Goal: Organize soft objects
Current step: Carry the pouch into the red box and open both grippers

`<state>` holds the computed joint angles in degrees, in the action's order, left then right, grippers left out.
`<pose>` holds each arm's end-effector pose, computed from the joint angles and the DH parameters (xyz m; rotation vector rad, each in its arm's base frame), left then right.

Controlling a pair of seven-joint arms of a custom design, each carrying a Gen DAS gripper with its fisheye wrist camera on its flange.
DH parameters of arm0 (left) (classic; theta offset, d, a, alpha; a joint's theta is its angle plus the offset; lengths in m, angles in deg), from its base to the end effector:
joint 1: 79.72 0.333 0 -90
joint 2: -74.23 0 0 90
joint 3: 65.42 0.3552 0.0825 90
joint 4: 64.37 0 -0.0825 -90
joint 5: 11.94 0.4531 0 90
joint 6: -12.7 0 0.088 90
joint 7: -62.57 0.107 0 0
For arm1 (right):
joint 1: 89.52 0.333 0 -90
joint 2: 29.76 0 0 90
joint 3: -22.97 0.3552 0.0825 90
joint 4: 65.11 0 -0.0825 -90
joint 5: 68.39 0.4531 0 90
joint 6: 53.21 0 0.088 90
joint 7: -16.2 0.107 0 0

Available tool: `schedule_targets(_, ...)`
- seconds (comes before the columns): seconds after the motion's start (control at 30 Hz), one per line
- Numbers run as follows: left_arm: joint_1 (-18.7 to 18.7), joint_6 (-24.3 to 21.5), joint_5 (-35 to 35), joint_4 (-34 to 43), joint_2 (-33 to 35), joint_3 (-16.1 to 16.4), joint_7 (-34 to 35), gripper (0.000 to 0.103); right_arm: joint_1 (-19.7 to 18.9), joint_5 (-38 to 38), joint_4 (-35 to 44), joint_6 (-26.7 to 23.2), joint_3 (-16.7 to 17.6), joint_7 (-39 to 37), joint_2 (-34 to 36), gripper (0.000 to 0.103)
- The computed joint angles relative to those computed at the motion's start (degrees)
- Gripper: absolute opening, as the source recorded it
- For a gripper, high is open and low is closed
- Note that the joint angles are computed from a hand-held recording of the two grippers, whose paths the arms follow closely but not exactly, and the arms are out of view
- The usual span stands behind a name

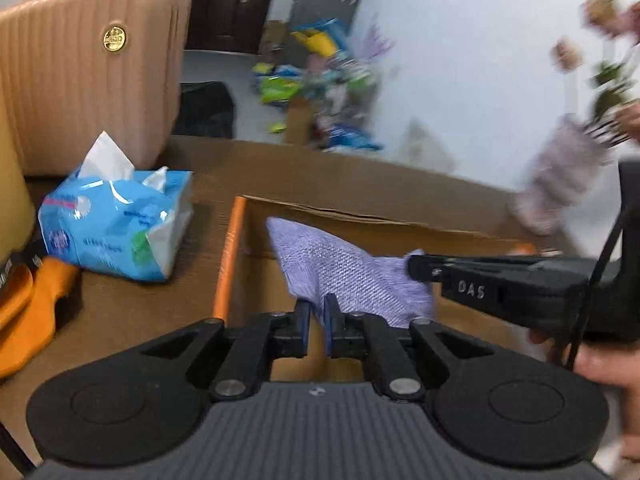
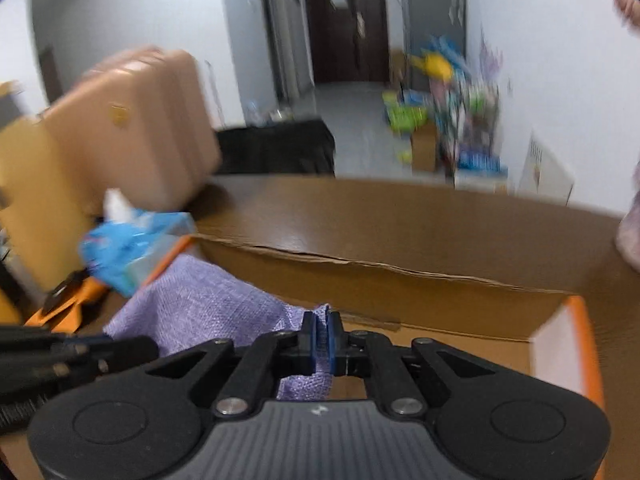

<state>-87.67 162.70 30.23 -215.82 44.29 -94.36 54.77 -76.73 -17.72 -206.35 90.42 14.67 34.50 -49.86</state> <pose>0.3578 -0.2841 0.4266 -2.1237 1.2803 -0.7659 0.5063 0.0320 0.4615 -2.1577 1.0113 -0.2469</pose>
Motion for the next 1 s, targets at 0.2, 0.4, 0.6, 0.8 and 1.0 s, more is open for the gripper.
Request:
schedule_targets(0.2, 0.11, 0.40, -0.95, -1.09, -0.76, 1.25, 2.55, 0.048, 0.72, -1.93, 1.79, 2.30, 1.90, 3.04, 3.30, 0.018)
schedule_targets(0.4, -3.38, -7.64, -3.70, 0.02, -5.52, 0.18, 6.06, 0.047, -0.77, -0.94, 1.10, -2.03, -0.43, 2.46, -1.53, 0.023)
schedule_targets(0.6, -8.35, -21.47, -5.92, 3.60, -14.54, -3.05, 10.77, 0.072, -4.53, -4.47, -0.63, -8.09, -6.01, -0.29, -13.68, 0.047)
schedule_targets(0.8, -11.93, -37.80, -6.50, 8.52, -19.56, -9.49, 13.29, 0.088, -8.00, -5.78, -2.81, -7.04, -14.39, -7.42, -23.70, 0.078)
schedule_targets(1.0, -13.37, -43.11, -5.01, 11.50, -18.85, -13.38, 9.04, 0.093, -11.52, -6.38, -2.52, -13.61, -19.77, -7.00, -27.26, 0.078)
